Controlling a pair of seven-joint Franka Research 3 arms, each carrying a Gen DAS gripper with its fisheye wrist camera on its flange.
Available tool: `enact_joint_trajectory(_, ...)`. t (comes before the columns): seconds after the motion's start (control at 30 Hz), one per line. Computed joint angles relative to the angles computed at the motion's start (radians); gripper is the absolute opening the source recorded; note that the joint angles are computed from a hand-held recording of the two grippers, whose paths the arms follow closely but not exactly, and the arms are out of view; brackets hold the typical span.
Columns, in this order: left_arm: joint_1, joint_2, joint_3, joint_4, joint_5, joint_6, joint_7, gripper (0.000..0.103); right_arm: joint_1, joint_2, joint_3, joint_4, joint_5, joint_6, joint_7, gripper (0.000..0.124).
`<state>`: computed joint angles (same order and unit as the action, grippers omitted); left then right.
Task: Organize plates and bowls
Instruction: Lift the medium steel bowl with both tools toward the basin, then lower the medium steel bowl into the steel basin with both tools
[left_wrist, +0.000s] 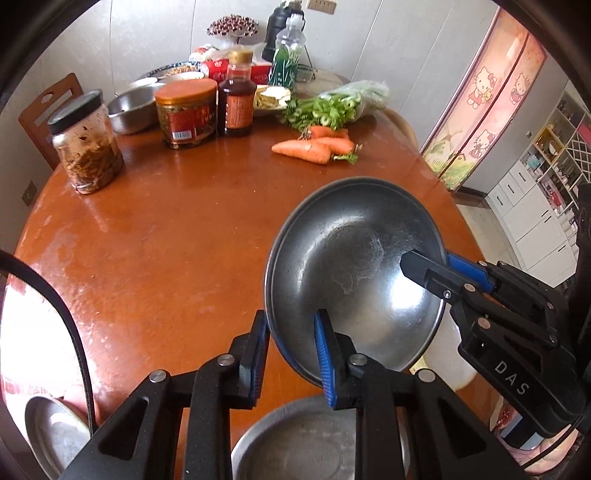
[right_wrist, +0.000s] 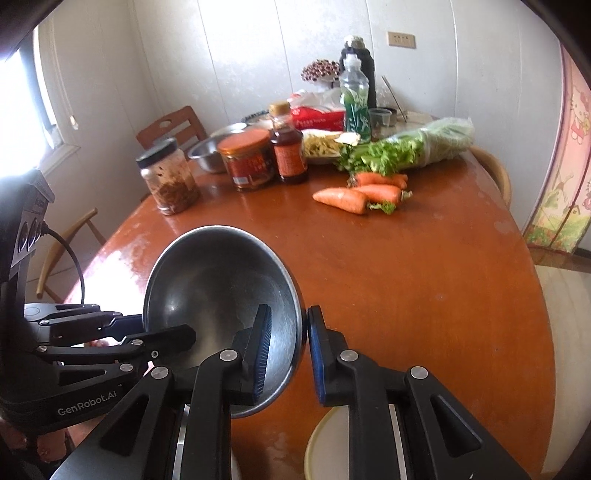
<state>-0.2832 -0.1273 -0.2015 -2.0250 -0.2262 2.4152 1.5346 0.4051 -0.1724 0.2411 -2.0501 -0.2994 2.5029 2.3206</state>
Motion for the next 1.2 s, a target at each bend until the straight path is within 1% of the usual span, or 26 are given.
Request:
enact_joint_trajectory(0.27,-0.014,-0.129,0.018,-0.106,0.003,0.015,0.004,0.025,0.012,-0.049,0.047,0.006,-0.055,-0.026,0.052,0.020)
enact_joint_trajectory(0.6,-0.066,-0.308,0.060,-0.274,-0.011,0.040,0.009,0.025,0.029,-0.119,0.109,-0.039,-0.100,-0.047,0.139,0.020)
enact_joint_trajectory(0.83,-0.105,-0.401,0.086,-0.359,-0.022,0.057,0.001,0.025,0.035,-0.173,0.150,-0.085,-0.112,-0.055,0.190,0.020)
enact_joint_trajectory(1.2,-0.142,-0.515,0.085,-0.461,0.026,0.029,-0.038,0.025,0.038,-0.239,0.209,-0.139,-0.114,-0.076,0.243,0.020)
